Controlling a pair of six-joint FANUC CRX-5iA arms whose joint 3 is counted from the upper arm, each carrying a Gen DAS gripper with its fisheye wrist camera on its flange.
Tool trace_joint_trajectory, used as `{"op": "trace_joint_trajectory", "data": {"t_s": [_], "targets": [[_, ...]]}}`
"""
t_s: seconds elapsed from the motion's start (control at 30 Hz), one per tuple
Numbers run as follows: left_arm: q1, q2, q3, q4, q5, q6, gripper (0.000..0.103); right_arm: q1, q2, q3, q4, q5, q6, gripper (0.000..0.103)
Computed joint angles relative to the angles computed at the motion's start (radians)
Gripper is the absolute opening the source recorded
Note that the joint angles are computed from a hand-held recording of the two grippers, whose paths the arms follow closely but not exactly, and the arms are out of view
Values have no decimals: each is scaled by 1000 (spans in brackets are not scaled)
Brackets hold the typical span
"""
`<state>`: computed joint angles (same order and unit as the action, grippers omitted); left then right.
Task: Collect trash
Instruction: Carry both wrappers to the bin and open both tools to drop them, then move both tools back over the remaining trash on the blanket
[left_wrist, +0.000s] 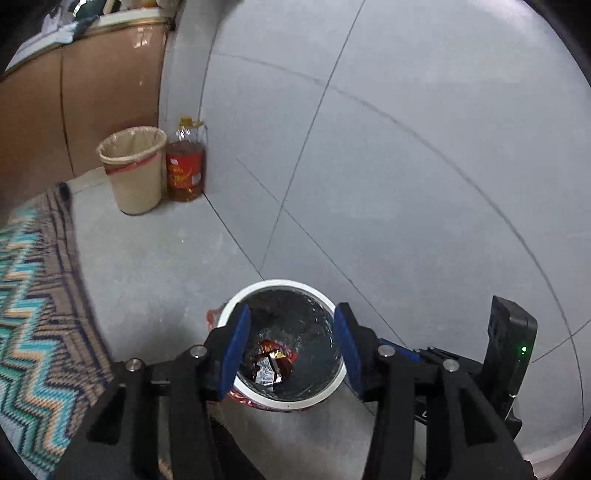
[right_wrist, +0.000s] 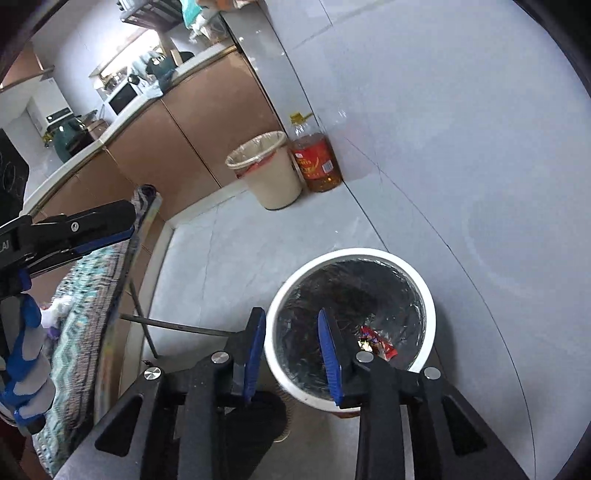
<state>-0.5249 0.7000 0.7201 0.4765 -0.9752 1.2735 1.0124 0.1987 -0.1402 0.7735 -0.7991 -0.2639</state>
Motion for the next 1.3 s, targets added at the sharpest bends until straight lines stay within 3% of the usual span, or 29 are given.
{"op": "trace_joint_trajectory", "data": {"t_s": [0.3,0.5,0.77,0.93,1.3], "targets": [[43,-303,-366,68,221,-128,46,122,-8,106,126,-174,-14,30],[90,-520,-640,197,356,-280,46,190,49,247,202,-258,48,34],[193,-753,-845,204,388,-370,46,249,157,456,275,-298,169,36],[291,-890,-969,252,412,-425,53,278,238,606,292,-320,269,43],[514,-1058,-1129,275,411,-435,57,290,325,745,292,-267,360,43]]}}
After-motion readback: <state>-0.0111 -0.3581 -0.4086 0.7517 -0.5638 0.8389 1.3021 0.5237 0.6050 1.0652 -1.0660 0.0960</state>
